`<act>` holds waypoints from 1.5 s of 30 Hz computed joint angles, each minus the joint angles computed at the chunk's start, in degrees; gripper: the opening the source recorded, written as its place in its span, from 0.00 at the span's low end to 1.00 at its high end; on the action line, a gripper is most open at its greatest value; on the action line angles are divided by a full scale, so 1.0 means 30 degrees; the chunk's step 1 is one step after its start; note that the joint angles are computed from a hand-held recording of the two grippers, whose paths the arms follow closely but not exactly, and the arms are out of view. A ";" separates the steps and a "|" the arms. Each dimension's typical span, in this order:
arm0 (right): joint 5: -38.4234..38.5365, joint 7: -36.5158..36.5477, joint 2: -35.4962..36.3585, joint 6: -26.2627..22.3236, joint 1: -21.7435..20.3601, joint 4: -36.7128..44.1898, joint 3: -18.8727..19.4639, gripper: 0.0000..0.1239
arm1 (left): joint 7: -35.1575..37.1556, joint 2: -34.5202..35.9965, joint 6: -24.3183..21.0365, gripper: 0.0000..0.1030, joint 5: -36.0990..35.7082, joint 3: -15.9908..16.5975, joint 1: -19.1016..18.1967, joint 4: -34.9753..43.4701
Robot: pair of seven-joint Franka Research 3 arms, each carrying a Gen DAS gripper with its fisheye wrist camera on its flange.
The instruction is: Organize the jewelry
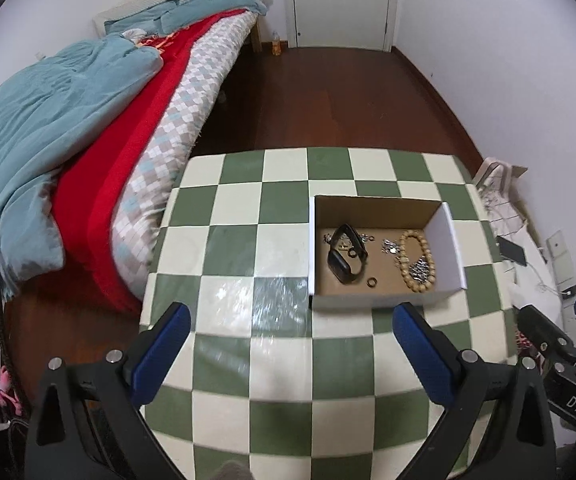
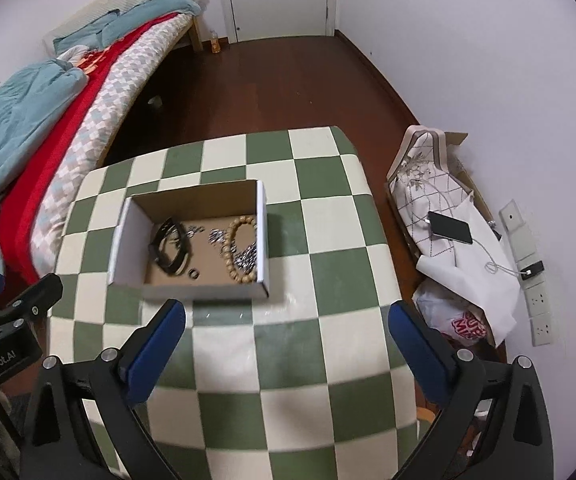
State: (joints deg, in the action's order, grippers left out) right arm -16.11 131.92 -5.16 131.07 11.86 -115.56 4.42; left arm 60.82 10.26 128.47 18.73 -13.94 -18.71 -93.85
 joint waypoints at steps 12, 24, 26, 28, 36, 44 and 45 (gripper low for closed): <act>-0.0906 0.0987 -0.4909 -0.2510 -0.0126 -0.0692 0.1928 0.83 | -0.0366 -0.5154 0.0831 1.00 -0.0045 -0.0277 0.0395 -0.2936; -0.0648 0.0560 -0.6285 -0.5343 -0.0529 0.1363 0.2837 0.83 | 0.1138 -0.6398 -0.0265 1.00 -0.1890 -0.0344 0.0509 -0.2316; -0.0503 0.0338 -0.6139 -0.5633 -0.0568 0.1786 0.2781 0.83 | 0.1132 -0.6219 -0.0549 1.00 -0.1785 -0.0424 0.0528 -0.1955; -0.0547 0.0432 -0.6216 -0.5437 -0.0606 0.1625 0.2834 0.83 | 0.0978 -0.5957 -0.0644 1.00 -0.1553 -0.0504 0.0547 -0.1580; -0.1104 -0.0164 -0.4728 -0.6124 -0.0719 0.3549 0.2639 0.83 | 0.0467 -0.4599 -0.0978 1.00 -0.0331 -0.0725 0.0341 0.0108; -0.1356 -0.0717 -0.3396 -0.6291 -0.0387 0.4600 0.2017 0.83 | 0.0120 -0.3972 -0.1252 1.00 -0.0029 -0.0591 0.0195 0.0772; -0.1272 -0.0833 -0.3342 -0.6309 -0.0316 0.4613 0.1934 0.83 | 0.0120 -0.3954 -0.1290 1.00 -0.0019 -0.0583 0.0182 0.0782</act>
